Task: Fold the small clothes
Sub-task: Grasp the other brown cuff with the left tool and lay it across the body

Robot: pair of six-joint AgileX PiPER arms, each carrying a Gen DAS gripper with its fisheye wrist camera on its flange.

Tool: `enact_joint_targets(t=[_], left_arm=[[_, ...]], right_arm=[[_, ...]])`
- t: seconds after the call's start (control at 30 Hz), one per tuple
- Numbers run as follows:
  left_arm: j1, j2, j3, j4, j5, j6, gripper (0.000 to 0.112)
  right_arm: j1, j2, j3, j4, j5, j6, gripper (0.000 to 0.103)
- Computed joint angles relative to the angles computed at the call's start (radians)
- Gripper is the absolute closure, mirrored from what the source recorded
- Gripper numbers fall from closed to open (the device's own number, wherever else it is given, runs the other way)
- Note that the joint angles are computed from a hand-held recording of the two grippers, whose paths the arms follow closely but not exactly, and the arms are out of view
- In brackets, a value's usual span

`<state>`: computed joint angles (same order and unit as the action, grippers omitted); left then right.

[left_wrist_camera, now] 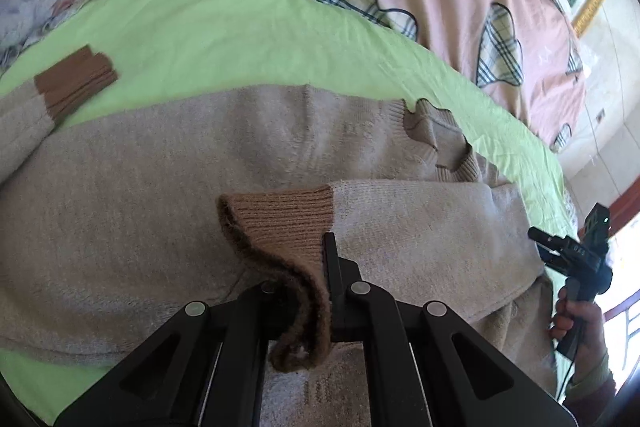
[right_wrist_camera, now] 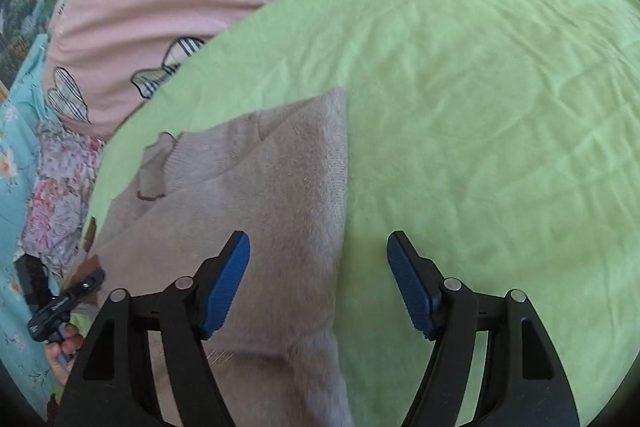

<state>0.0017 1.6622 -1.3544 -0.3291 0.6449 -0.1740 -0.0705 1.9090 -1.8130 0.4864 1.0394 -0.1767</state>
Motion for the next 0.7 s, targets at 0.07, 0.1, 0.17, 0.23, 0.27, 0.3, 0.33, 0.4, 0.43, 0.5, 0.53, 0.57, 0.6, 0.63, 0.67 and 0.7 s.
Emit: enact_joint_targets(t=[0.07,0.1,0.17,0.23,0.27,0.3,0.33,0.4,0.43,0.5,0.53,0.57,0.6,0.63,0.67,0.7], left_arm=[[0.002,-0.005,0.011,-0.021,0.003,0.01,0.109],[-0.01,-0.006,0.014,-0.001,0.005,-0.002,0.109],[-0.046,-0.007,0.004,0.068,0.017,-0.047,0.109],[-0.067,-0.002,-0.015,0.077,0.025,-0.048,0.109],[-0.071,0.001,-0.024,0.051,0.023,-0.023,0.109],[-0.076,0.007,-0.033,0.04,0.024,-0.013,0.109],[-0.093,0.02,-0.054,0.06,0.029,-0.028,0.109],[-0.13,0.049,-0.089,0.147,0.038,-0.09,0.109],[-0.142,0.06,-0.096,0.193,0.042,-0.127,0.109],[-0.128,0.069,-0.085,0.181,0.041,-0.129,0.108],[-0.117,0.066,-0.072,0.158,0.036,-0.113,0.108],[-0.104,0.06,-0.058,0.127,0.037,-0.089,0.107],[-0.098,0.057,-0.055,0.117,0.042,-0.074,0.106],[-0.098,0.052,-0.052,0.123,0.048,-0.071,0.105],[-0.101,0.044,-0.049,0.138,0.06,-0.075,0.1],[-0.102,0.031,-0.041,0.153,0.069,-0.08,0.096]], right_arm=[[0.015,0.015,-0.013,0.002,-0.003,-0.026,0.031],[0.023,0.024,-0.025,0.001,0.012,-0.035,0.037],[0.039,0.042,-0.054,-0.013,0.059,-0.039,0.094],[0.05,0.008,-0.043,-0.083,0.027,-0.034,0.095],[0.05,-0.008,-0.041,-0.117,0.01,-0.027,0.095],[0.035,-0.023,-0.048,-0.132,0.005,-0.025,0.095],[0.019,-0.017,-0.066,-0.13,0.016,-0.023,0.095],[0.01,-0.007,-0.091,-0.156,0.035,-0.017,0.095],[0.019,-0.005,-0.088,-0.179,0.034,-0.013,0.095],[0.04,0.0,-0.069,-0.213,0.031,-0.012,0.095],[0.043,-0.005,-0.051,-0.215,0.02,-0.01,0.095],[0.046,-0.01,-0.041,-0.213,0.016,-0.003,0.094],[0.044,-0.018,-0.031,-0.207,0.01,0.006,0.092],[0.044,-0.03,-0.021,-0.213,0.005,0.026,0.085],[0.049,-0.041,-0.014,-0.232,0.002,0.049,0.08],[0.051,-0.061,0.0,-0.243,-0.003,0.064,0.073]])
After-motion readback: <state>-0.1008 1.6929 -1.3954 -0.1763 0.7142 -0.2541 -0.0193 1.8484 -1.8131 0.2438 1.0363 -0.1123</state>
